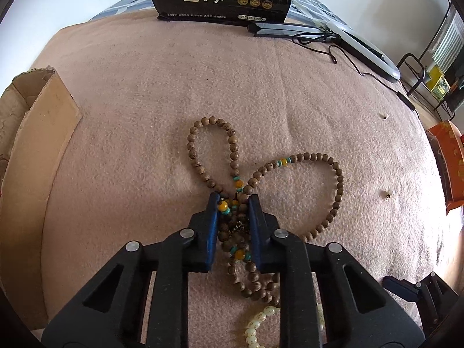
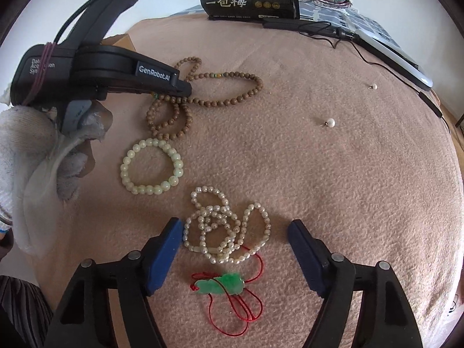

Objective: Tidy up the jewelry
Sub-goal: 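Grasp the brown bead necklace with the left tool while the right tool grasps the pearl strand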

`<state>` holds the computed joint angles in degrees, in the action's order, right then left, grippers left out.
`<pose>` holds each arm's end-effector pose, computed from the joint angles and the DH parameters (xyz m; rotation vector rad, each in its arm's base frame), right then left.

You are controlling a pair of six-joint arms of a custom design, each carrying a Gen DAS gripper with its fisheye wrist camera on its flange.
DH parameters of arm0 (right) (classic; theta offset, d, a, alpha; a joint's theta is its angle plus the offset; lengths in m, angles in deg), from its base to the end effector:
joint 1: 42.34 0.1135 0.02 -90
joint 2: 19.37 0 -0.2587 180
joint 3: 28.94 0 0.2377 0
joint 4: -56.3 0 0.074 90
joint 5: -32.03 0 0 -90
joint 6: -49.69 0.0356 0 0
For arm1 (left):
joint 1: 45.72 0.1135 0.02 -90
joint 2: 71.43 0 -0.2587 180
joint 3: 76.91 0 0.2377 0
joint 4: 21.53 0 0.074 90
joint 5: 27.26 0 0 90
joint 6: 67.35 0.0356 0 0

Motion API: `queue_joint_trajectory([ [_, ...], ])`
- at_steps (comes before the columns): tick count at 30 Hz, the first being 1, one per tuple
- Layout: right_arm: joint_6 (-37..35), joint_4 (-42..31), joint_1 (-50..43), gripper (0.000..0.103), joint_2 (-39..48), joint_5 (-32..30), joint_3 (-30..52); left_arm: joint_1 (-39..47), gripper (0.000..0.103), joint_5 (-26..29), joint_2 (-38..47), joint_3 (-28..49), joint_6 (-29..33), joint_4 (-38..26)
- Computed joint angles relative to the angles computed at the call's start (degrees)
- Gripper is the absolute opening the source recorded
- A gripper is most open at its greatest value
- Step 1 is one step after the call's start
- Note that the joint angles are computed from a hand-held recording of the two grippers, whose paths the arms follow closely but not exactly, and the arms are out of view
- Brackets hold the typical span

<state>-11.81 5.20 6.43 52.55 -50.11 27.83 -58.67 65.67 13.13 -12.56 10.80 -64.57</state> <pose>0.1442 0.1571 0.1973 -0.4409 2.6902 0.2116 0.2606 -0.0618 0.1911 0.0422 2.6888 -0.2045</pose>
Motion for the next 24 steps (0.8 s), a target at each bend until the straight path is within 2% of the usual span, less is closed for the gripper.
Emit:
queue_joint_trajectory([
  [2, -0.09, 0.10, 0.04, 0.067, 0.17, 0.57, 0.06, 0.59, 0.014, 0.73, 0.08, 0.22, -0.03, -0.19],
  [4, -0.19, -0.29, -0.19, 0.051, 0.27, 0.84, 0.39, 0.94, 0.014, 1.27, 0.07, 0.28, -0.06, -0.30],
  [7, -0.89, -0.68, -0.95, 0.035, -0.07, 0.29, 0.57, 1.13, 0.014, 1.59, -0.27, 0.14, -0.05, -0.32],
  [8, -1.14, -0.77, -1.14, 0.033, -0.34, 0.03, 0.50, 1.16, 0.014, 1.61, -0.45, 0.07, 0.06, -0.38],
  [12, -0.71, -0.59, -1.52, 0.013, -1.50, -0.98, -0.07, 2.15, 0.013, 2.95, -0.89, 0.29, -0.02, -0.95],
  [17, 1.06, 0.11, -1.50, 0.008, -2.81, -0.95, -0.62, 3.43, 0.012, 4.65, -2.52, 1.23, 0.64, -2.81],
  [24, 4.32, -0.80, 0.23, 0.007, -6.64, 0.95, -0.18, 5.06, 0.011, 7.15, -6.90, 2.26, 1.51, -6.06],
])
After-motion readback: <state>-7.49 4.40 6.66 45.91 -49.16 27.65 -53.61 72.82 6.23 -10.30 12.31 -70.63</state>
